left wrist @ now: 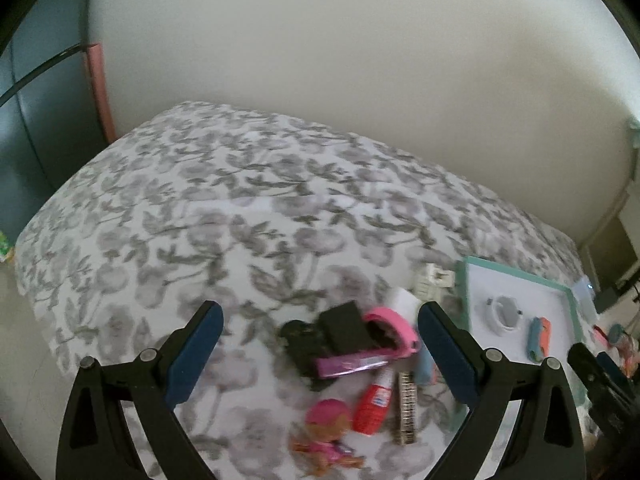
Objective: Organize rigid objects
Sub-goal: 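Withdraw both tools from the tray back toward the pile, then grasp the pink toy figure with the left tool while the right tool grasps the gold bar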
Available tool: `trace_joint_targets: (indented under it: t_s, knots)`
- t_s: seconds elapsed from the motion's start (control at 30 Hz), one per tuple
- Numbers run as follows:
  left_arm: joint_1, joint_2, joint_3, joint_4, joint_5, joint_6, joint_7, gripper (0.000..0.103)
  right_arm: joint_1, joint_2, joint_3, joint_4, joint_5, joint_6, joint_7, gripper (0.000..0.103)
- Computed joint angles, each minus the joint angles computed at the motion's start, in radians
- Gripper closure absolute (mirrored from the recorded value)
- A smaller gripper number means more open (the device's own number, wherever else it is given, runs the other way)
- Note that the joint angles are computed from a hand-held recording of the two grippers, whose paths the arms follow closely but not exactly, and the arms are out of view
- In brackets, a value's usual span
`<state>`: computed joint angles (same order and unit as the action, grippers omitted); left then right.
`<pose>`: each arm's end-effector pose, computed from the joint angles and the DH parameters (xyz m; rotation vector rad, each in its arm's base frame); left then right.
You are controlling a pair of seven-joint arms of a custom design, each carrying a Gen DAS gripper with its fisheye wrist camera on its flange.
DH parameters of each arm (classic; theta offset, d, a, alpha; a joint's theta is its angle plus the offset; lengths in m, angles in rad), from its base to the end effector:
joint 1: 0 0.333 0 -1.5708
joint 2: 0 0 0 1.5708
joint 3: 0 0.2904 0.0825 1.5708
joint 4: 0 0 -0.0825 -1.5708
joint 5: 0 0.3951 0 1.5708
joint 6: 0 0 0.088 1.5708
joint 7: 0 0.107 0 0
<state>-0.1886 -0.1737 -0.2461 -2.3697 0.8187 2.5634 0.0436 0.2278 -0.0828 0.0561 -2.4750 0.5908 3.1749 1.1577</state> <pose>0.4647 -0.2288 0.3936 -2.1775 1.3422 -0.5767 0.5079 0.0952 0.3720 -1.8075 1.6343 -0.5494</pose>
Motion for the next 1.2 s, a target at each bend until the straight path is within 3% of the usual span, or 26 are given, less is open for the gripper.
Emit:
trace_joint_targets:
  t_s: [0.07, 0.13, 0.3, 0.4, 0.53, 0.67, 0.9, 1.0, 1.1, 1.17, 1.2]
  knots:
    - [0.0, -0.017, 0.01, -0.018, -0.033, -0.01, 0.021, 0.005, 0.104, -0.002, -0.053, 0.022, 0.181, -0.008, -0.18, 0.0]
    - [0.001, -0.025, 0.019, -0.032, -0.076, -0.026, 0.051, 0.005, 0.129, -0.002, -0.042, 0.029, 0.241, -0.009, -0.25, 0.0]
    - [0.0, -0.028, 0.042, -0.064, -0.191, -0.012, 0.125, 0.005, 0.089, 0.033, 0.033, 0.038, 0.07, -0.05, -0.133, 0.0]
    - [-0.006, -0.014, 0.052, -0.072, -0.278, -0.004, 0.183, 0.005, 0.082, 0.061, 0.044, 0.051, -0.041, -0.102, -0.055, 0.0]
    - [-0.018, 0.011, 0.062, -0.077, -0.39, 0.015, 0.266, 0.005, 0.093, 0.089, 0.043, 0.066, -0.085, -0.163, -0.032, 0.003]
    - [-0.031, 0.033, 0.071, -0.089, -0.52, 0.048, 0.349, 0.005, 0.104, 0.119, 0.036, 0.073, -0.195, -0.198, 0.039, 0.016]
    - [-0.045, 0.082, 0.069, -0.082, -0.68, 0.073, 0.466, 0.006, 0.117, 0.167, 0.025, 0.098, -0.258, -0.265, 0.08, 0.024]
    - [-0.051, 0.102, 0.067, -0.078, -0.763, 0.087, 0.536, 0.01, 0.139, 0.174, 0.002, 0.09, -0.369, -0.241, 0.161, 0.028]
    - [-0.048, 0.114, 0.058, -0.07, -0.784, 0.08, 0.551, 0.012, 0.126, 0.179, 0.024, 0.101, -0.308, -0.266, 0.105, 0.039]
    - [-0.048, 0.127, 0.053, -0.059, -0.795, 0.071, 0.57, 0.023, 0.126, 0.183, 0.025, 0.107, -0.295, -0.285, 0.092, 0.04]
    - [-0.049, 0.135, 0.051, -0.054, -0.814, 0.069, 0.591, 0.025, 0.131, 0.188, 0.02, 0.109, -0.316, -0.287, 0.105, 0.045]
